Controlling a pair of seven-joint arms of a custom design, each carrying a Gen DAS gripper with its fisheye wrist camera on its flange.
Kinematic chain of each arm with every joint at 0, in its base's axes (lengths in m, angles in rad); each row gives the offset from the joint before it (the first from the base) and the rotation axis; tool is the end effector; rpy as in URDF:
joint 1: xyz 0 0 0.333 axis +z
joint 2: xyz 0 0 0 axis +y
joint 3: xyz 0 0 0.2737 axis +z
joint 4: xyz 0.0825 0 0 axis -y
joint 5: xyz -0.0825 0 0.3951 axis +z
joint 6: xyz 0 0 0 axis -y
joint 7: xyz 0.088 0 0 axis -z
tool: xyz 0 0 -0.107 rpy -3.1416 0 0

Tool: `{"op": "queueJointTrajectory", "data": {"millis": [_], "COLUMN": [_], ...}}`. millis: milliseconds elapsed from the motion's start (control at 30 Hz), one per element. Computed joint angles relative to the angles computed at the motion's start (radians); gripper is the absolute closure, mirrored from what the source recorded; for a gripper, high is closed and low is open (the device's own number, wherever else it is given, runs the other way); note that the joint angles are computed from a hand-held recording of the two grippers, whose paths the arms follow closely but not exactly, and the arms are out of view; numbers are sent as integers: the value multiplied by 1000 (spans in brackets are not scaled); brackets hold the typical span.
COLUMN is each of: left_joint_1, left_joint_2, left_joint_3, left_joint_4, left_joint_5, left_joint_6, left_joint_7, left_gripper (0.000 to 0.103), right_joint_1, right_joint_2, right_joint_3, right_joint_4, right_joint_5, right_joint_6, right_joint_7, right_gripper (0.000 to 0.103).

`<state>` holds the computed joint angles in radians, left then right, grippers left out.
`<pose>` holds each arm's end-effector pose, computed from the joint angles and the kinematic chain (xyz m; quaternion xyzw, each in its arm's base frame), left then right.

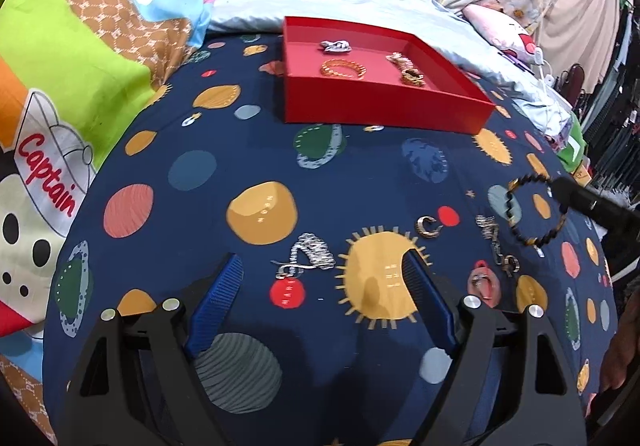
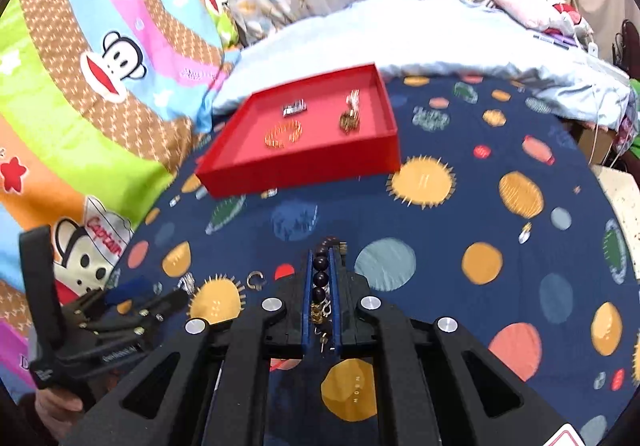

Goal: Organize jewelry
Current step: 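Grasp the dark beaded bracelet with the right tool while the left tool moves to a silver ring, then grasp the silver ring with the left tool while the right tool lifts the bracelet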

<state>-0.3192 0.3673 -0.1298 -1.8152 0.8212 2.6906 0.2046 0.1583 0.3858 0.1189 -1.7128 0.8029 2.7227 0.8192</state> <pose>0.5953 -0.3064 0.3433 -0.7524 0.5658 -0.2651 0.2087 0.6733 0.1554 0.3832 -0.7562 0.5221 -0.0919 0.3836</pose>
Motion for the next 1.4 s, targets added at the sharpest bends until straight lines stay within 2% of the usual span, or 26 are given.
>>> {"op": "queueJointTrajectory", "data": {"millis": [133,367,600,967,1067,1200,1333,1400], "left_joint_1": [-9,-17,-26,-52,-62,-90,-151,-171], "left_joint_2": [9,36,47,137,190,254,296,305], "left_joint_3": [-4,-5,-12,-39,-54,-49,-5,11], "left_joint_4": [20,50,71,181,245,326,405,424], "left_joint_5": [6,-20,-28,-129,-169,-210,-168,-142], "left_joint_6": [4,-21,0,17,3,-30,-119,-152], "left_joint_7": [14,32,61,169,228,265,266,268], "left_gripper": [24,25,25,25,37,38,42,49], "right_joint_1": [-9,-11,-15,-36,-43,-52,-58,-61], "right_joint_2": [-29,-41,-42,-45,-50,-53,-52,-52], "right_joint_3": [-7,-44,-74,-55,-51,-50,-49,-47], "right_joint_4": [-29,-85,-135,-158,-158,-157,-157,-158], "right_joint_5": [12,-42,-112,-93,-72,-48,-29,-17], "right_joint_6": [16,7,14,10,9,1,-10,-15], "right_joint_7": [-13,57,134,122,110,95,83,75], "right_gripper": [96,96,96,96,96,96,96,96]}}
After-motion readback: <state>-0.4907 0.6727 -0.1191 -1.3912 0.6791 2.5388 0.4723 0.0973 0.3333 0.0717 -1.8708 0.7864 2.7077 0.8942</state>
